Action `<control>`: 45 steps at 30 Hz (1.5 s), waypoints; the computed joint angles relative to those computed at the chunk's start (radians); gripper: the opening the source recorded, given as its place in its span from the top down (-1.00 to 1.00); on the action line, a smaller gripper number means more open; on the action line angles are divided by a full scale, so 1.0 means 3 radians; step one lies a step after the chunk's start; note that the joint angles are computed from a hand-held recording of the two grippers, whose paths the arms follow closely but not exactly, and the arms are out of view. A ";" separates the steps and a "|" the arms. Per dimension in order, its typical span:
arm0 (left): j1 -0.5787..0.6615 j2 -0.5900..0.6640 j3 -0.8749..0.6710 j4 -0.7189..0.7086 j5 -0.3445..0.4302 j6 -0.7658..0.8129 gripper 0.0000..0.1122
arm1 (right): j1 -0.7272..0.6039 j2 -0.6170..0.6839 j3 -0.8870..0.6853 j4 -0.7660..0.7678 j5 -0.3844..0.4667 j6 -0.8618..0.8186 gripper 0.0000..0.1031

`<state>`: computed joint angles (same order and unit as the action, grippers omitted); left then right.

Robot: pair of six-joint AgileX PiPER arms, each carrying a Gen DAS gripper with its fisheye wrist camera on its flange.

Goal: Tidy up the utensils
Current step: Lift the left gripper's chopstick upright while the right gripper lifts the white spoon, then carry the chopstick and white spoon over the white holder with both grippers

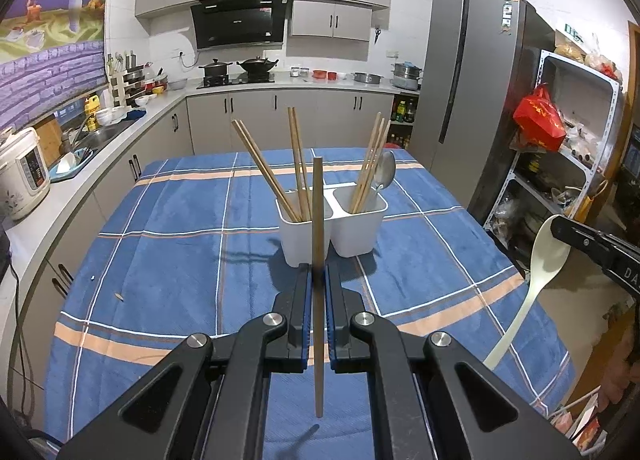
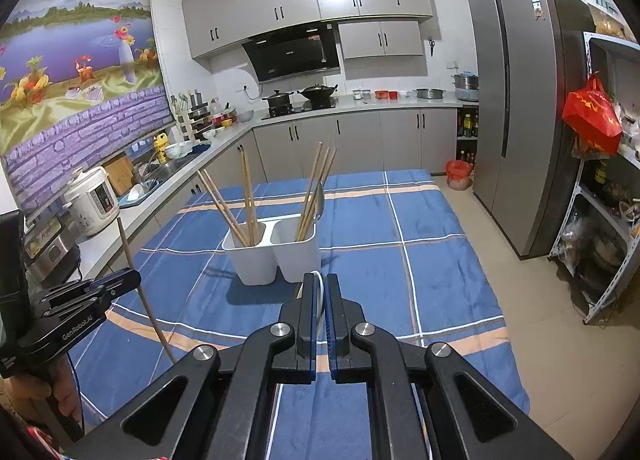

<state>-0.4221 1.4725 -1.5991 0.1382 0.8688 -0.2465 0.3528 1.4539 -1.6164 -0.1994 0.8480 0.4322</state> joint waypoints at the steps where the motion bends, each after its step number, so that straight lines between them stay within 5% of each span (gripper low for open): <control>1: 0.0006 0.0016 -0.0018 -0.0003 0.0010 0.0001 0.90 | 0.0012 0.0001 -0.0007 -0.0015 0.0010 0.0013 0.92; 29: 0.0031 0.0080 -0.0099 -0.0076 0.0183 0.0086 0.90 | 0.0122 0.0097 -0.0098 -0.0157 0.0071 0.0197 0.92; 45: 0.0098 -0.0100 -0.0160 -0.0310 0.0204 0.0187 0.90 | 0.0032 -0.0193 0.0275 -0.0062 -0.0120 0.0269 0.92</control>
